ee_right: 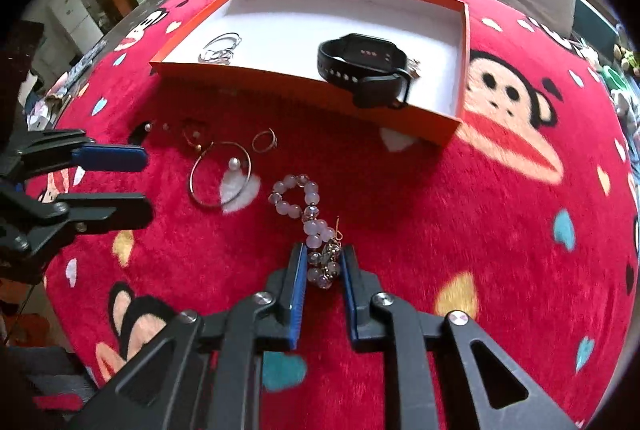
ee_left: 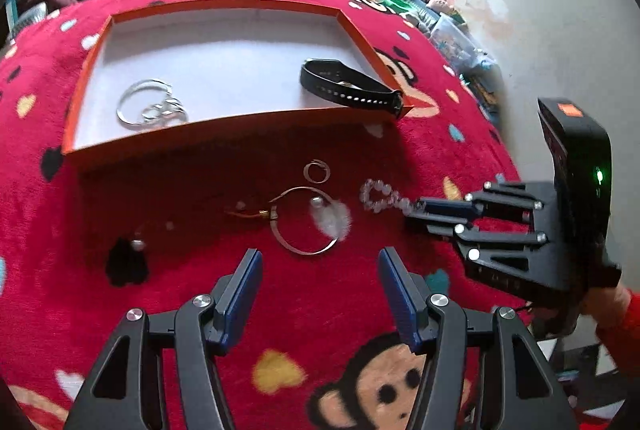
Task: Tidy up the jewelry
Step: 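Grasp the pink beaded bracelet with the right tool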
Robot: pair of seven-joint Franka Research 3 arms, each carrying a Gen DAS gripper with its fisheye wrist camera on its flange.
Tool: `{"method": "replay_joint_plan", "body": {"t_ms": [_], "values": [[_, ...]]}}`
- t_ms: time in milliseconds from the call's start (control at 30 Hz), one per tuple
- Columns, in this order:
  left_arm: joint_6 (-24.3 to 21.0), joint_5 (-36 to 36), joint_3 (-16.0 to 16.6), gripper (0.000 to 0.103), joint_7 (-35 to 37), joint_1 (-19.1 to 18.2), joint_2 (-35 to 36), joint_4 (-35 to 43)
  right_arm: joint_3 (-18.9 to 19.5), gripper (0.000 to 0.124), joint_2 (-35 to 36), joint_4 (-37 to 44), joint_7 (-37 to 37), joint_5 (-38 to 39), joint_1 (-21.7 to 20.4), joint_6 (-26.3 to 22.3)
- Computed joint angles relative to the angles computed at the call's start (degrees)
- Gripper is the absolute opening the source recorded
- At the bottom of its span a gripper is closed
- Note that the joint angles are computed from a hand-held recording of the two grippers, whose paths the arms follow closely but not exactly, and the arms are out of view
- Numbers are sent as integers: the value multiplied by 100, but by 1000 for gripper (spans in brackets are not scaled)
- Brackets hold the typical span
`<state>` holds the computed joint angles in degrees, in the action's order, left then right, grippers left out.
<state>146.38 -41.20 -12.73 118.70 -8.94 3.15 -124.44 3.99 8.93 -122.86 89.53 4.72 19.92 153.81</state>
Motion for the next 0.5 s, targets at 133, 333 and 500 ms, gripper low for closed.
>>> {"method": "replay_joint_plan", "body": {"t_ms": [133,333,500], "values": [[146,200,-57,63,-355,-52,225,123,0,19,-124,-149,61,107,-33,18],[645,1385,-133,63,-1518,-213,462,158,22,19,-242,-305,-51,302,-109,71],[1055,2553,-144,63,-2791,-337,599,166,43,19,-294,-409,-166,519,-158,125]]}}
